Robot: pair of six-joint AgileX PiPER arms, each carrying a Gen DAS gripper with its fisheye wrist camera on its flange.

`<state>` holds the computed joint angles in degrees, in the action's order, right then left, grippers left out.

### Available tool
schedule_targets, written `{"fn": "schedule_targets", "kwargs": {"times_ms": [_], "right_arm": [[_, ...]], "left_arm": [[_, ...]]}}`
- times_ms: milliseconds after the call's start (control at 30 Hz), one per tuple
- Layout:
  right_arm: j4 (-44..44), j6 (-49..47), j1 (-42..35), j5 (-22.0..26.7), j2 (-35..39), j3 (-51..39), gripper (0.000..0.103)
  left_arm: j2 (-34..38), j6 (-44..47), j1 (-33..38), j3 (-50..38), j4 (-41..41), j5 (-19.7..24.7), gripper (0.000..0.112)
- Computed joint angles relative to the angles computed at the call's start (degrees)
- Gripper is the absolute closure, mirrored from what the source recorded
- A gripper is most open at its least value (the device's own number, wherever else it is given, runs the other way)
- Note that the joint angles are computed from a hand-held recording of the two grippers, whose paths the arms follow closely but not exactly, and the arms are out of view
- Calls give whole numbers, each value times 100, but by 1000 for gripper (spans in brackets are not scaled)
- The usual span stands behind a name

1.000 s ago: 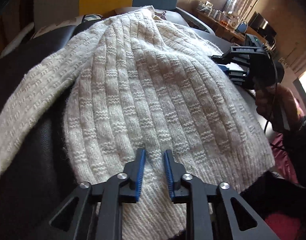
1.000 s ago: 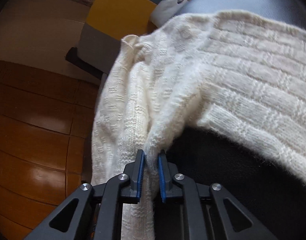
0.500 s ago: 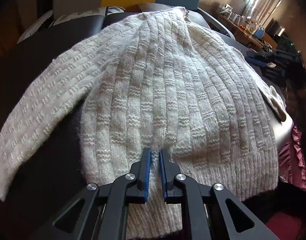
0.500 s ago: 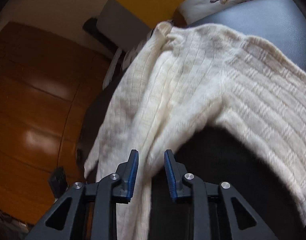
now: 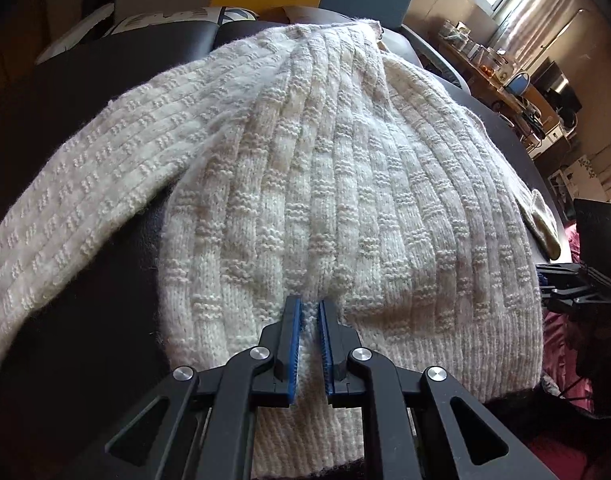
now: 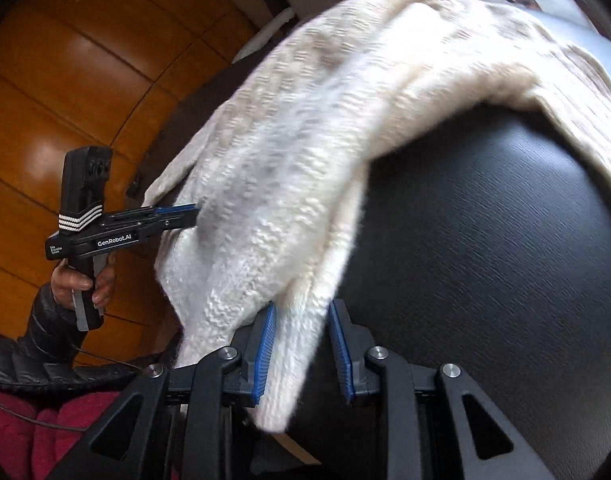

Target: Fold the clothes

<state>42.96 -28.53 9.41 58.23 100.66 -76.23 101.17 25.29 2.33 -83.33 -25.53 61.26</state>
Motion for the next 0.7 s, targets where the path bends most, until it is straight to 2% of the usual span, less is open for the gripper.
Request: {"fn": "schedule_targets", "kwargs": {"times_ms": [100,200,233,267,300,333,433,567,700], "right_arm": [[-698,156,532,-733,-128,44,75],[-409,174,469,-875,-167,219,71],[-456,157,455,-823,-174,186,73],[-731,370,533,-964,-226,204,87],[-1097,689,635,-1083,-275,193,93],[-1262,848,706,-1201,-359,245,97],[-1801,1330,885,-1505,-663,379,99],[-2330,1706,417,-1425,-1401,423,99],[-3357,2289,32,-880,-1913,483,99]], "left_arm": [[-71,-4,45,70,-69,15,100],[-52,2,50,74,-116,-25,100],[-45,6,58,70,-132,-29,100],[-45,4,67,76,-149,-33,100],[-43,-9,68,83,-165,-43,100],[-37,-19,61,84,-175,-56,100],[-56,-56,66,119,-203,-69,100],[4,-116,27,82,-217,-99,100],[24,-144,13,49,-194,-77,100]]}}
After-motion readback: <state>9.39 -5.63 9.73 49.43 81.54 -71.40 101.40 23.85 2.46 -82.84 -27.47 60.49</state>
